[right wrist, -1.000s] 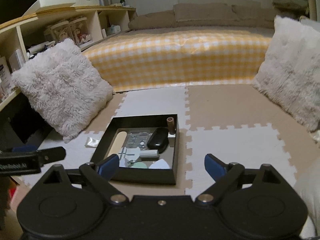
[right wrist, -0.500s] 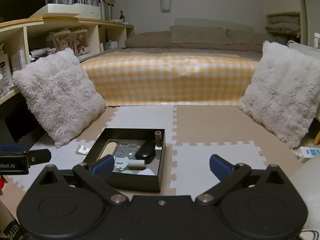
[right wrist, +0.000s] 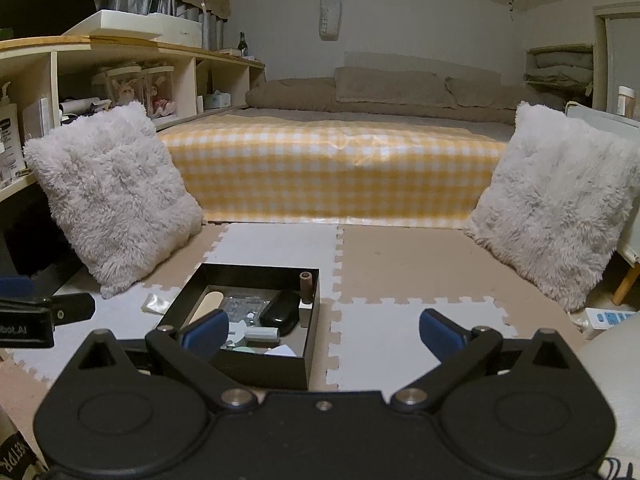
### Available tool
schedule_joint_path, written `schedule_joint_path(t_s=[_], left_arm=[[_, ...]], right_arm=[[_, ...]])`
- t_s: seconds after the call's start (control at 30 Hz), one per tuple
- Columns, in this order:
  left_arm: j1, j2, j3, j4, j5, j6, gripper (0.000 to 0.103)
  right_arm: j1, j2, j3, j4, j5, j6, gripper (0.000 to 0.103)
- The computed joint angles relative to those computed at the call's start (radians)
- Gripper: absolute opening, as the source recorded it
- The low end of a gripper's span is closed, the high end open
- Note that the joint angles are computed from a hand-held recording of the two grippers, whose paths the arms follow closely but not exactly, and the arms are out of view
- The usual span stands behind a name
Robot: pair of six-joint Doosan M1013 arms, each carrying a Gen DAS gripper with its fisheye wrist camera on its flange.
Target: Organize rigid objects
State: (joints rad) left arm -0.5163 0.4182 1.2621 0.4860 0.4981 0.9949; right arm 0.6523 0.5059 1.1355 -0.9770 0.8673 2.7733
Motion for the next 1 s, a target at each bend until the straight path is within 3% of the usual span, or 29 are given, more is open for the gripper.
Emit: schedule_joint_path(t_s=[1.0], left_arm=[[0.0,0.001,0.001,-0.004,0.002,0.02,0.103]], right_arm=[[-0.001,-0.003,0.005,-0.007,-0.004,0.006,0.103]])
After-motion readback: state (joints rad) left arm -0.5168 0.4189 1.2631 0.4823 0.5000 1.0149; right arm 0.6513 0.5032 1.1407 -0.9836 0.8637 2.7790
